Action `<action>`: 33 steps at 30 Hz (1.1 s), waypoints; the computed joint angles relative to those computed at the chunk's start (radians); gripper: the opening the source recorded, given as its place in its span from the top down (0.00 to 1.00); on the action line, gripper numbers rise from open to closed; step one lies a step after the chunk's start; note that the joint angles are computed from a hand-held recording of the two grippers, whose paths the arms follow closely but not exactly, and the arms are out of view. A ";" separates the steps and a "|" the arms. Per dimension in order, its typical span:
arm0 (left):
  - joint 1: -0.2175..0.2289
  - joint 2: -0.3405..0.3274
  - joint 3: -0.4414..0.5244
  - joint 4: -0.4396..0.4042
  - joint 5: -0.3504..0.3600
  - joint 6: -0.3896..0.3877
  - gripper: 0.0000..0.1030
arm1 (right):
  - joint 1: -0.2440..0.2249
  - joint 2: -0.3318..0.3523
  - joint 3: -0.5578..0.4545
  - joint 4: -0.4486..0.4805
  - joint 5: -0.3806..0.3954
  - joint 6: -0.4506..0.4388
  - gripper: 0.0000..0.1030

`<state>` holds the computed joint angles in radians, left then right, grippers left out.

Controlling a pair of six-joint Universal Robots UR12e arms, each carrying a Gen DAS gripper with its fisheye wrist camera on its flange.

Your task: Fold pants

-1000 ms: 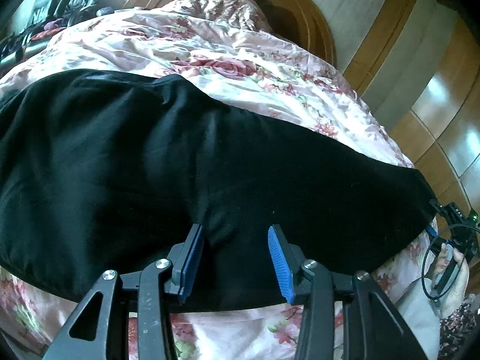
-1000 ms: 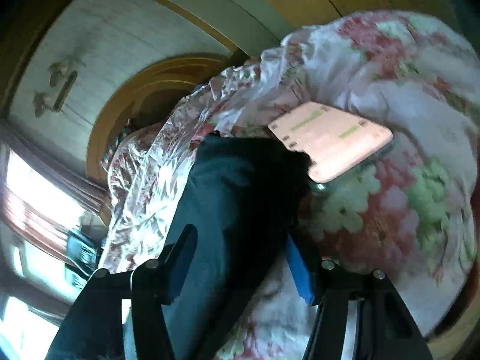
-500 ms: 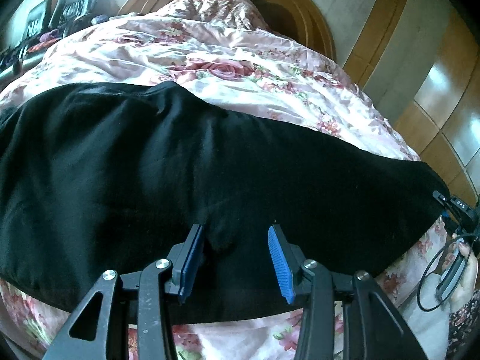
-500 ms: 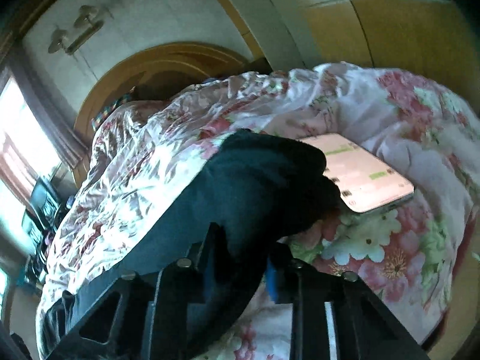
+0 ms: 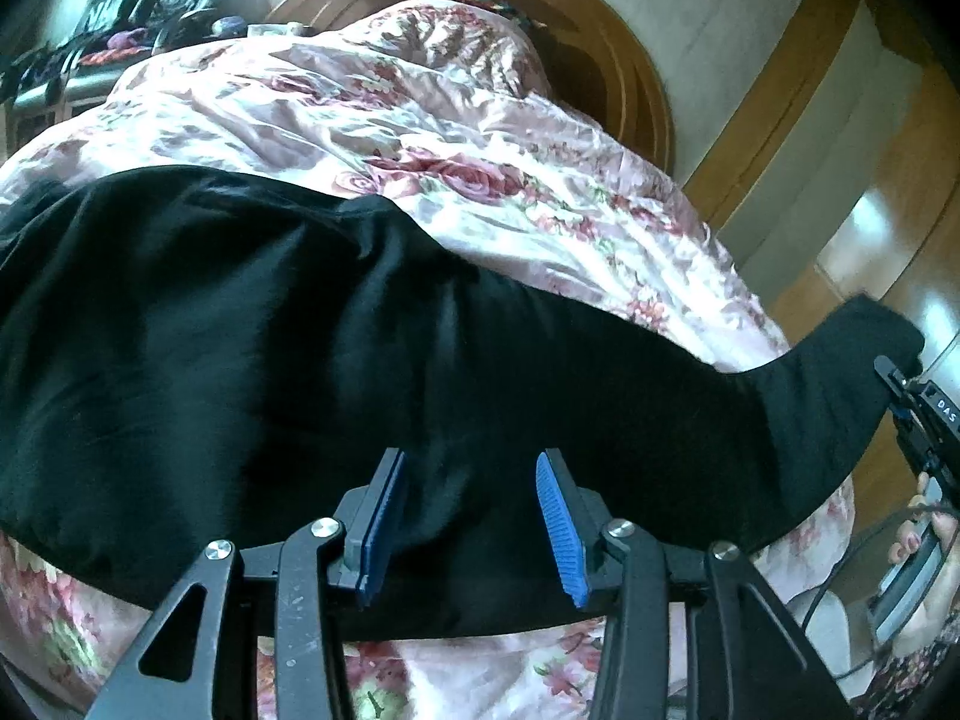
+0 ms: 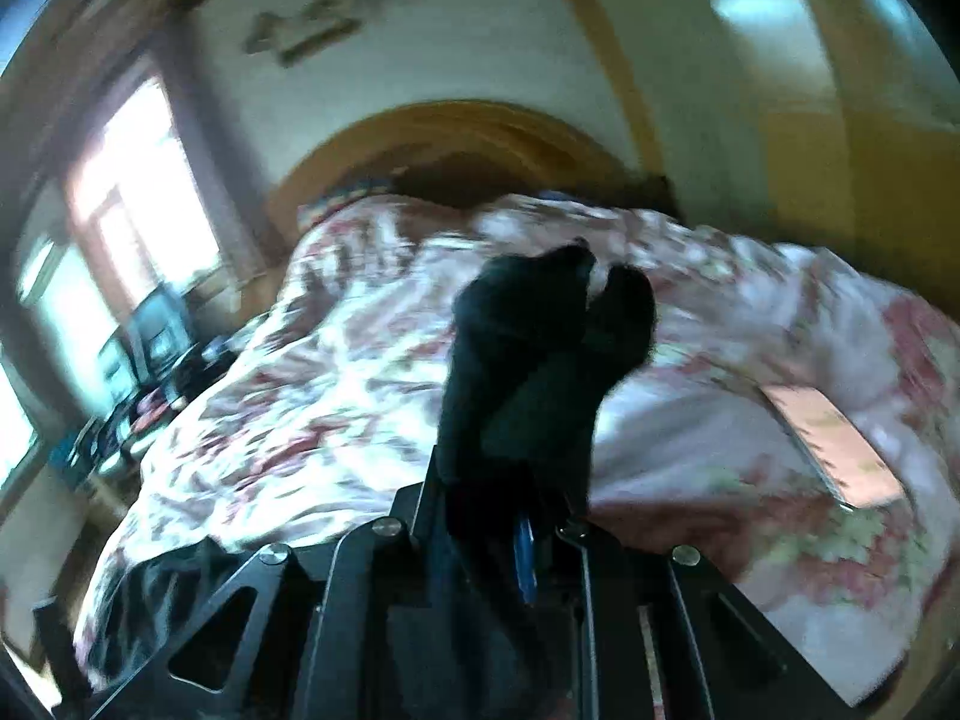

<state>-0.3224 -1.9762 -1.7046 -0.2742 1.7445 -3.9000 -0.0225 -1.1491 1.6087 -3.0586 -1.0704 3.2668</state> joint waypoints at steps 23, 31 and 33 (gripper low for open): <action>0.023 0.028 -0.070 0.107 -0.050 -0.088 0.54 | 0.197 0.022 0.072 0.303 0.074 -0.630 0.55; 0.035 0.007 -0.060 0.219 -0.140 -0.087 0.38 | 0.129 -0.023 0.098 0.414 0.292 -0.654 0.27; 0.039 -0.001 -0.051 0.243 -0.156 -0.091 0.35 | 0.099 -0.027 0.118 0.313 0.324 -0.515 0.28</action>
